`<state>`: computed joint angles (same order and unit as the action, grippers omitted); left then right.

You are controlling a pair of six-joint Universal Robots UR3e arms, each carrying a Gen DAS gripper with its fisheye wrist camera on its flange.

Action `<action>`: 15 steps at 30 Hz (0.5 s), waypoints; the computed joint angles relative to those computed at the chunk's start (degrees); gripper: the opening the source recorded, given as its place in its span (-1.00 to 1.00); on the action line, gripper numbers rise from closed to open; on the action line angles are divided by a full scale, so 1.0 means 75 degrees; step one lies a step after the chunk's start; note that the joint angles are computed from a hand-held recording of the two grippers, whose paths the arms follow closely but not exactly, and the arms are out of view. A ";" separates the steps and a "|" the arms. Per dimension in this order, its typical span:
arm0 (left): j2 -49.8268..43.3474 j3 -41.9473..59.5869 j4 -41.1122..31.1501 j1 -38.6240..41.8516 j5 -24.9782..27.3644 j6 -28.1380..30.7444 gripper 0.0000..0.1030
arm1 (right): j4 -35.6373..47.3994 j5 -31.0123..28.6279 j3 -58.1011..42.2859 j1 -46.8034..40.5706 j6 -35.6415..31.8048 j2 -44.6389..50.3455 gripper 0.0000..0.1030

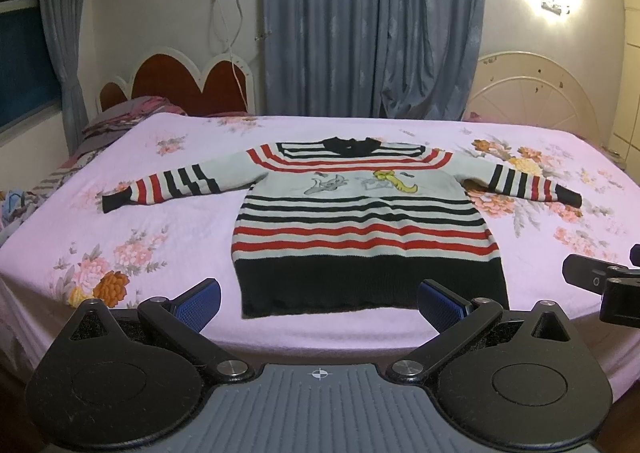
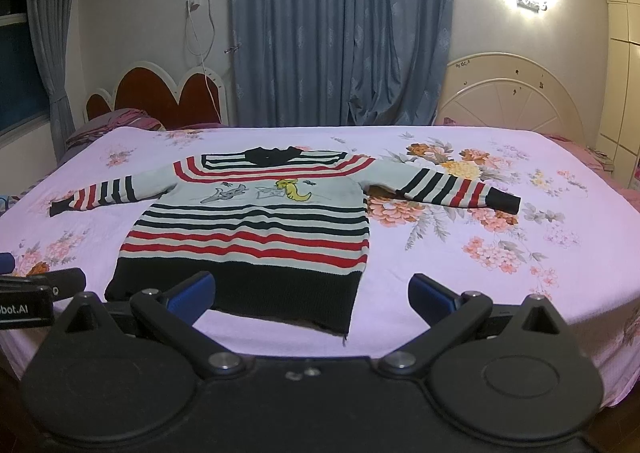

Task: Fold small clothes

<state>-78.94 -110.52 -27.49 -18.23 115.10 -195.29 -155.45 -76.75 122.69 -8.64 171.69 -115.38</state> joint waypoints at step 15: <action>0.0078 -0.0020 -0.0080 0.0120 -0.0127 0.0038 1.00 | -0.0036 -0.0031 -0.0035 0.0033 0.0015 0.0073 0.98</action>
